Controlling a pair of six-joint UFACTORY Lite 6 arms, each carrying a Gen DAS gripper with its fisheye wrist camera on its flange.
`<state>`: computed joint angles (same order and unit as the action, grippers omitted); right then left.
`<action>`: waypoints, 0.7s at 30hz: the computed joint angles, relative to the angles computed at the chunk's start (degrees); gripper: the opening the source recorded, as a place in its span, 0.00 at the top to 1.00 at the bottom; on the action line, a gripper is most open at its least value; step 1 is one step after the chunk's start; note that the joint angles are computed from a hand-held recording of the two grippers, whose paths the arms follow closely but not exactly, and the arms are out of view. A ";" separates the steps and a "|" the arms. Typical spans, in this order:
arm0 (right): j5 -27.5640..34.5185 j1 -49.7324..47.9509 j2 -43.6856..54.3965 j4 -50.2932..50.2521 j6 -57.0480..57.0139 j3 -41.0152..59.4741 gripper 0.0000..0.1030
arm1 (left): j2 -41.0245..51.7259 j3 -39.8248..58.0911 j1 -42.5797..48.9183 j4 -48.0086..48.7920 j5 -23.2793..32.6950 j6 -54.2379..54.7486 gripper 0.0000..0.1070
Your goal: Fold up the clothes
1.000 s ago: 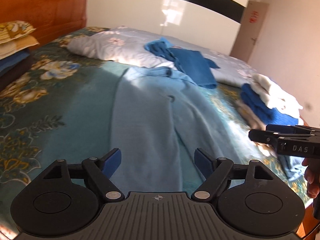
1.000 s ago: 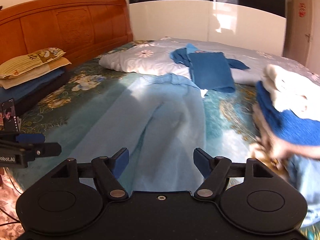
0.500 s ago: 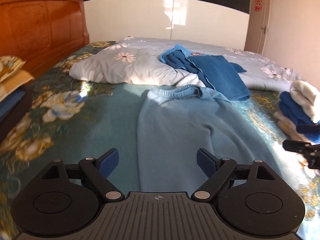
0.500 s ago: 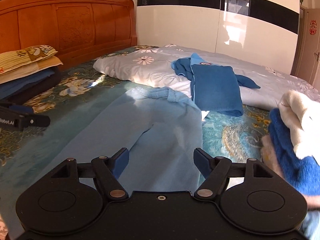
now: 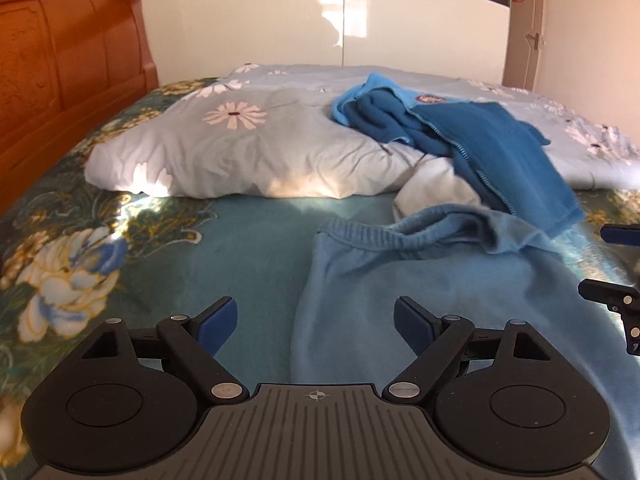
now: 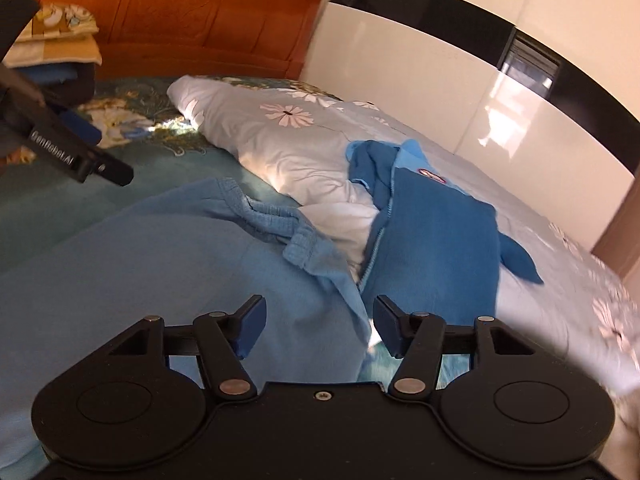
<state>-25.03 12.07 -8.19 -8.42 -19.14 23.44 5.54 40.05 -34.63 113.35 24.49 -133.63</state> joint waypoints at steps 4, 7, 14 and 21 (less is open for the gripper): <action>-5.75 2.77 16.11 6.88 -9.93 9.66 0.49 | 12.22 8.62 7.11 13.90 -2.20 -6.19 0.20; -9.66 4.15 23.59 10.79 -17.06 14.71 0.50 | 18.51 13.28 10.21 25.33 -3.81 -13.56 0.20; -9.68 5.56 31.98 12.38 -24.50 21.90 0.70 | 27.05 21.94 11.24 30.94 -6.68 -14.34 0.21; -4.80 -0.05 30.25 -4.35 -0.50 26.05 0.95 | 30.54 26.44 9.00 23.14 -4.92 -5.82 0.96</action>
<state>-29.82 12.02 22.06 -12.77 -19.64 49.50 36.09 66.48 -25.63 136.49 19.58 -139.45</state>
